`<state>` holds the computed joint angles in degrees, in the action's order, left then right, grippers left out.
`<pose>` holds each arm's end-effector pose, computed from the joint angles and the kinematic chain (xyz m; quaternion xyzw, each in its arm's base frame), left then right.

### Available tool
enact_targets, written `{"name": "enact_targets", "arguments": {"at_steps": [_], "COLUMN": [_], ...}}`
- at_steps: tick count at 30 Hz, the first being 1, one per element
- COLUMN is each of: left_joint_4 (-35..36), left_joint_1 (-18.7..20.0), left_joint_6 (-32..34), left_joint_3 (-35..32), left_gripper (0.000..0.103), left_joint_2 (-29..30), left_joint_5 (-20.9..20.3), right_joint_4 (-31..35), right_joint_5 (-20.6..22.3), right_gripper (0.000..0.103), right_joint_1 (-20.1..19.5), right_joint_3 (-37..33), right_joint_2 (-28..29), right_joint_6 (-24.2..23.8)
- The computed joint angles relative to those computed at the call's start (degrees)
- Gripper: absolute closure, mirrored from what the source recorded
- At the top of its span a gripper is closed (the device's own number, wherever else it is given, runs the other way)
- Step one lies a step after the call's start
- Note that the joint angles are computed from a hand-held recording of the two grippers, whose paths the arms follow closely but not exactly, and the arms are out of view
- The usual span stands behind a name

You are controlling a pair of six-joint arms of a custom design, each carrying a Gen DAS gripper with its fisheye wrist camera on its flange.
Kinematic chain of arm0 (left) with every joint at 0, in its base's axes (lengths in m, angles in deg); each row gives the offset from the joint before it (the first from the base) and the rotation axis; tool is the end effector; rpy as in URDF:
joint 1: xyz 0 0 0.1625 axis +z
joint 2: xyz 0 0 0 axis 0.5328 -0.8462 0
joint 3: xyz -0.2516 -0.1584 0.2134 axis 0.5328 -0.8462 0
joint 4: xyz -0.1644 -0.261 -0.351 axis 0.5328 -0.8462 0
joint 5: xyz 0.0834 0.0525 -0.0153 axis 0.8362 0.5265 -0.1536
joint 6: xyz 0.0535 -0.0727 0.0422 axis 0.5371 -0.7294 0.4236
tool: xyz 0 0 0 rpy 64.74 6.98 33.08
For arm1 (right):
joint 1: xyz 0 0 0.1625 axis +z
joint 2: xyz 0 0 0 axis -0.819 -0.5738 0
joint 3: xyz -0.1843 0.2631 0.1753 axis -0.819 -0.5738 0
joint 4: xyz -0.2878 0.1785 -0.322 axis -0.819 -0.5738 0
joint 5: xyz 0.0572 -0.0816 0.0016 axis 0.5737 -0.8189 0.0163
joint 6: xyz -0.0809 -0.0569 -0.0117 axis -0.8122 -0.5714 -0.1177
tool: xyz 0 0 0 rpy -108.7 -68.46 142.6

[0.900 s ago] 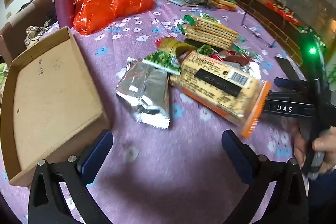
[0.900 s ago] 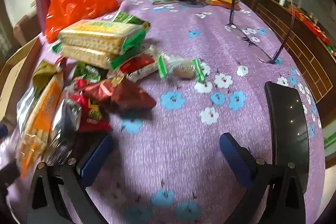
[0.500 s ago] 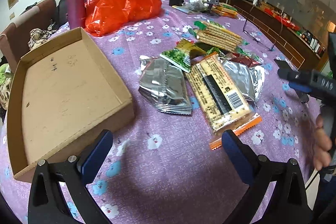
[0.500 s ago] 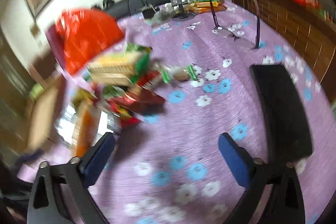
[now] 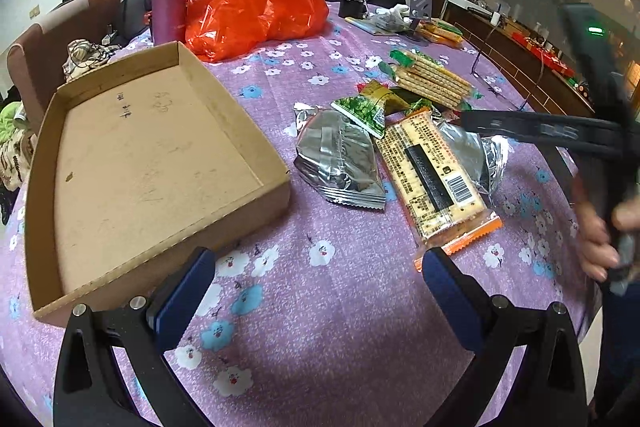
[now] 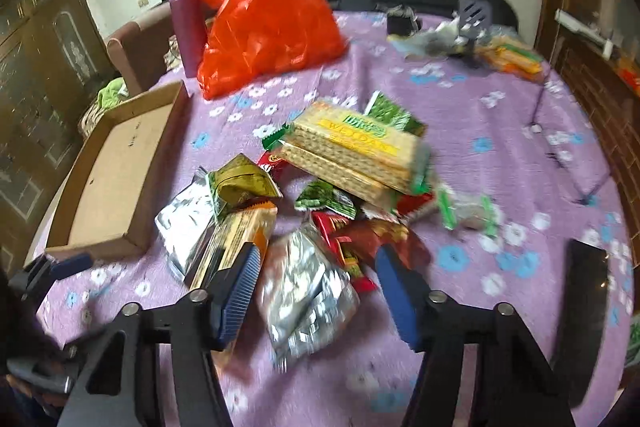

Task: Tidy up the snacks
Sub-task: 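Grasp the yellow barcode cracker pack with the left tool while the right tool grasps a silver foil pouch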

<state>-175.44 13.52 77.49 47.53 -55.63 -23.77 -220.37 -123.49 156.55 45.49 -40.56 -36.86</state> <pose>-0.1582 -0.4465 0.1678 0.2351 0.9023 -0.2492 0.2616 0.1959 -0.5163 0.1402 0.1652 -0.9169 0.2771 0.2349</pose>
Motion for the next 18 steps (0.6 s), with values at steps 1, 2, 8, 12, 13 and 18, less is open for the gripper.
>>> {"name": "enact_targets", "arguments": {"at_steps": [1, 2, 8, 12, 13, 18], "left_joint_4": [0.07, 0.09, 0.56, 0.84, 1.15, 2.47], "left_joint_1": [-0.22, -0.27, 0.56, 0.58, 0.5, 0.1], "left_joint_6": [0.01, 0.04, -0.47, -0.47, -0.7, -1.98], "left_joint_3": [0.3, 0.39, -0.48, -1.09, -1.28, -1.96], "left_gripper": [0.0, 0.0, 0.0, 0.0, 0.0, 0.0], "left_joint_2": [-0.56, -0.87, -0.63, 0.41, 0.65, 0.89], "left_joint_5": [0.27, 0.42, -0.67, -1.32, -1.44, -2.25], "right_joint_4": [1.01, 2.04, 3.81, -0.75, -1.78, -2.73], "right_joint_5": [0.67, 1.29, -0.63, -4.02, -4.89, -6.65], "right_gripper": [0.039, 0.039, 0.038, 0.038, 0.038, 0.033], "right_joint_1": [-0.47, -0.98, 0.08, 1.27, 1.55, 2.17], "right_joint_3": [-0.87, -0.5, 3.44, 5.36, 5.07, 1.95], "right_joint_2": [1.0, 0.61, -0.71, -0.46, 0.03, 3.84], "right_joint_6": [-0.91, -1.76, -7.14, -11.5, -12.24, -14.18]}}
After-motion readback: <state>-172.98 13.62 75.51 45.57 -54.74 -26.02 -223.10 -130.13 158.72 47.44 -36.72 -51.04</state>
